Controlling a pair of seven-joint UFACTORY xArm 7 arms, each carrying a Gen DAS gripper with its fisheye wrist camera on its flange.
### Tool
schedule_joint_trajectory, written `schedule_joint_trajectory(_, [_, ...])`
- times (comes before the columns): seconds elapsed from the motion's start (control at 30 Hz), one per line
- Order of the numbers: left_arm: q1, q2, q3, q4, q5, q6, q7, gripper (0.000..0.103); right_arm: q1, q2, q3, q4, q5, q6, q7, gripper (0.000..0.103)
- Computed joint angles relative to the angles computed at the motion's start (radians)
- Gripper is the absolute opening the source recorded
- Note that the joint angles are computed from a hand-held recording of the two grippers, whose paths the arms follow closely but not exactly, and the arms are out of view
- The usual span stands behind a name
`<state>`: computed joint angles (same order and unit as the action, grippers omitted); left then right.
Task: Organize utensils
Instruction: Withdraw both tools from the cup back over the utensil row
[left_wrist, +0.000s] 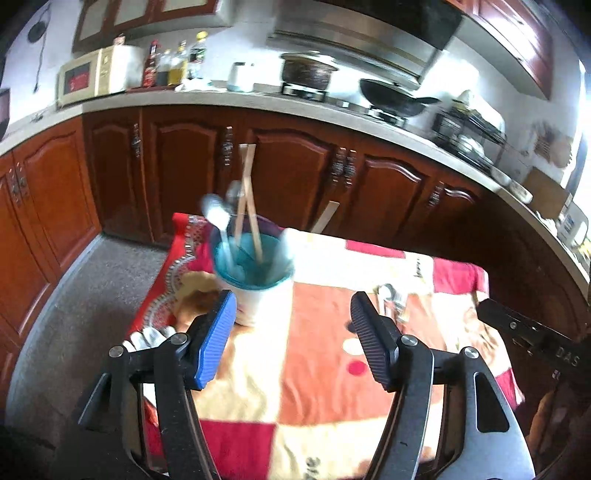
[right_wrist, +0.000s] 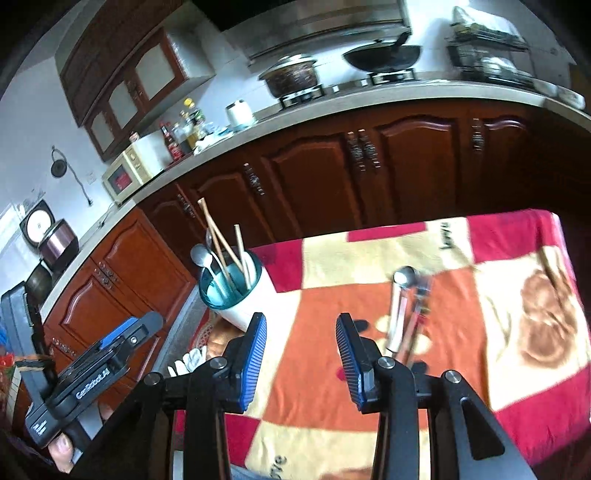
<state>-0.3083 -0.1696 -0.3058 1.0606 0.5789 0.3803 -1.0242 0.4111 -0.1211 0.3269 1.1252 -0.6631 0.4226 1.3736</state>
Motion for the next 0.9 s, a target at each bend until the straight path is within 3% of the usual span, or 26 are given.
schedule_joint_trajectory(0.2, [-0.035,-0.033,-0.059,0.019,0.024,0.053,-0.02,0.065,-0.04,-0.2,0.035,-0.174,0.041,0.03,0.044,0.043])
schedule_joint_trajectory(0.37, [-0.054,-0.019,-0.084,0.048,0.064,0.102,-0.054,0.065,-0.093,-0.283,0.084,-0.233,0.088,0.052,0.02,0.043])
schedule_joint_trajectory(0.73, [-0.123,0.087,-0.04,0.119,0.12,0.13,-0.09,0.065,-0.192,-0.264,0.122,-0.269,0.127,-0.014,-0.039,0.043])
schedule_joint_trajectory(0.9, [-0.158,0.169,0.008,0.164,0.119,0.128,-0.082,0.065,-0.21,-0.206,0.096,-0.273,0.117,-0.065,-0.057,0.039])
